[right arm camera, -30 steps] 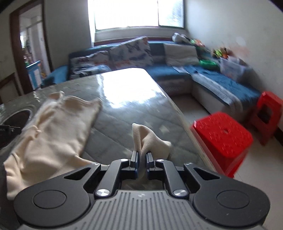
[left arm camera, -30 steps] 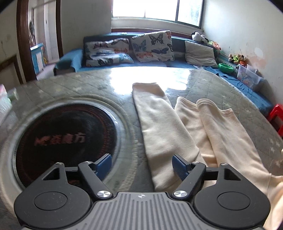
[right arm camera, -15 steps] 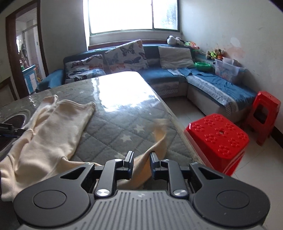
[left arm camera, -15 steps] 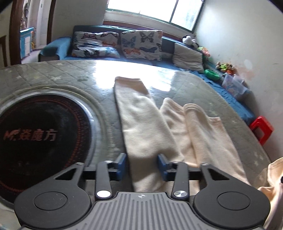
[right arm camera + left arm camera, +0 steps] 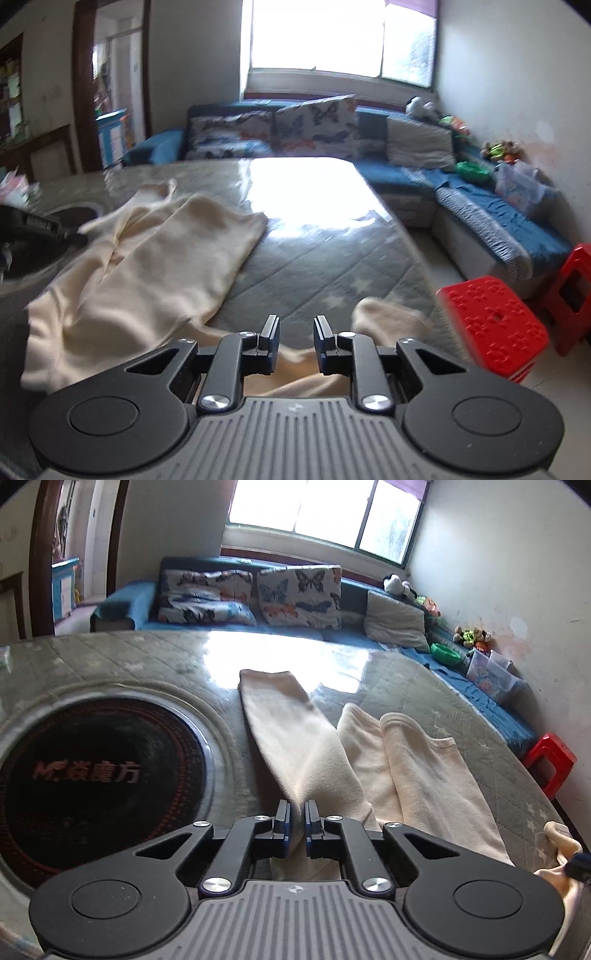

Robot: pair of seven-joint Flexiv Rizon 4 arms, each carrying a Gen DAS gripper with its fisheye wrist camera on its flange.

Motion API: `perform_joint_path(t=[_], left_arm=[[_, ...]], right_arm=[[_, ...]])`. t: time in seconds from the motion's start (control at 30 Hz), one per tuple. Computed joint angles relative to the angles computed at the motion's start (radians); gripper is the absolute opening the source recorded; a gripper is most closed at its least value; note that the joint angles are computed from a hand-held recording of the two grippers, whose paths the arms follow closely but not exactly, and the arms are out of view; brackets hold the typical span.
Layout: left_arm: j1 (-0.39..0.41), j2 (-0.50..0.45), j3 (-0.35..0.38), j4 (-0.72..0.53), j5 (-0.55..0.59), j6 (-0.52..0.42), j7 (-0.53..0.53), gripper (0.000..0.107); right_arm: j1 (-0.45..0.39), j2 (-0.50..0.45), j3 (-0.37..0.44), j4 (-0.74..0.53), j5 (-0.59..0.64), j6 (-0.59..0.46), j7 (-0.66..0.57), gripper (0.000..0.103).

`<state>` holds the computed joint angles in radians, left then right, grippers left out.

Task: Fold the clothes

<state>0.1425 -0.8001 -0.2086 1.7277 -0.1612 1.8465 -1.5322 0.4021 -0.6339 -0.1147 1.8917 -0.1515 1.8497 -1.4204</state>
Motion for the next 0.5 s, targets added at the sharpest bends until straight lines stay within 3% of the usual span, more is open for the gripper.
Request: perform_joint_path(t=[0.13, 0.2, 0.5], left_arm=[[-0.018, 0.047, 0.042, 0.072, -0.008, 0.064, -0.034, 0.008], [-0.027, 0.076, 0.069, 0.119, -0.01, 0.092, -0.051, 0.008], [-0.045, 0.192, 0.15, 0.351, -0.011, 0.165, -0.124, 0.008]], right_arm=[[-0.036, -0.007, 0.054, -0.005, -0.043, -0.039, -0.012, 0.021], [-0.031, -0.015, 0.054, -0.006, -0.054, -0.053, -0.014, 0.026], [-0.07, -0.004, 0.097, 0.007, -0.096, -0.084, -0.022, 0.029]])
